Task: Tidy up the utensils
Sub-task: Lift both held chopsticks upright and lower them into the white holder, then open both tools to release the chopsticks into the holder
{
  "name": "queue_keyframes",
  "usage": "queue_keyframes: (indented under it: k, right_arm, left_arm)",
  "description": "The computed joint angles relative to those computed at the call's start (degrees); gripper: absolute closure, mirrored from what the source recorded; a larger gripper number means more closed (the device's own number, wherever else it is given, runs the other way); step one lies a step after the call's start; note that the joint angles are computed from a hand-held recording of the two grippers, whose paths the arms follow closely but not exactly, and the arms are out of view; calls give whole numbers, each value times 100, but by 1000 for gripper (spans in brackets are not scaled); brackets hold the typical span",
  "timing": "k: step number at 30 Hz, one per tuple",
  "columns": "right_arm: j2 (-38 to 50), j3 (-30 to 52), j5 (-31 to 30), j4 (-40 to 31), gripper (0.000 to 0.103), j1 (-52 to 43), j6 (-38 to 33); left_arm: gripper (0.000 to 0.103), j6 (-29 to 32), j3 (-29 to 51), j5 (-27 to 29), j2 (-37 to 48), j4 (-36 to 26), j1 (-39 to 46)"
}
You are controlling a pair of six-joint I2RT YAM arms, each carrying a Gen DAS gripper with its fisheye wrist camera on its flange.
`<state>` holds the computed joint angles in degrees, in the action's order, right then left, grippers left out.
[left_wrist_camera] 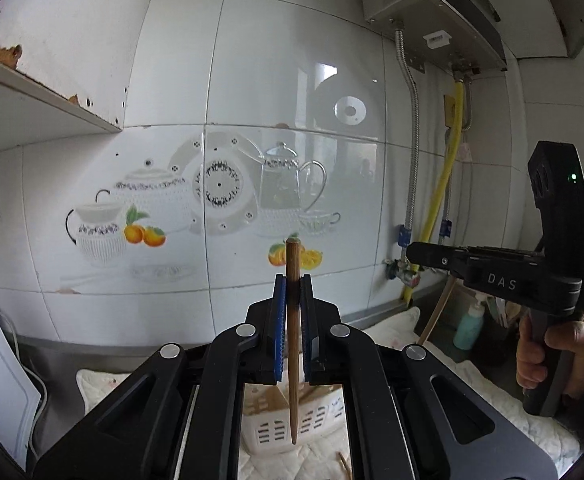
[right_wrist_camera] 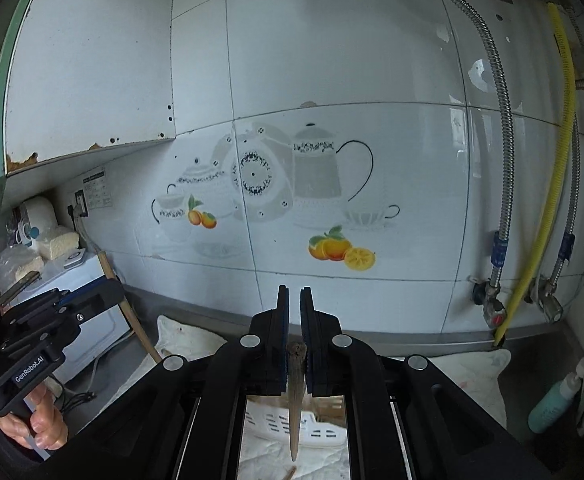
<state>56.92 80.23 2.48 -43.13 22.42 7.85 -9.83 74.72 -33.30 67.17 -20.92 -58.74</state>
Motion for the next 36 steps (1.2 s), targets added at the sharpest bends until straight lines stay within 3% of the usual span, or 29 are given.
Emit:
queue_keyframes:
  k: [10,15,23,24,25,27,31,36]
  right_arm:
    - [856,363,-300,712,97,-716,-139]
    - [1003,81,-364,1019,97,-897,-166]
    - [1097,-332,-460,930,97,-879,-228]
    - [1092,-351,-482,900,95,-868,-226]
    - [1048,-396,-439,911,87,-843,-215]
    - [957,-428,-347,848,85,-773,-236]
    - [479,-565,53,681,81,-517,-291]
    - [-560,-1007,883,209,75,243,-165]
  left_arm:
    - [98,571,633,106,804,691,657]
    - [98,387,387,367,948,824,881]
    - [97,-32,94,879,1075,563,1128]
    - [96,-65,86,863,1080,527,1117]
    - [94,-82,83,845,1076,503,1102]
    - [93,-99,73,891,1030,458,1087]
    - [74,-198,-58,696,734,378,933]
    - [50,-303,-471,3,45,174,349]
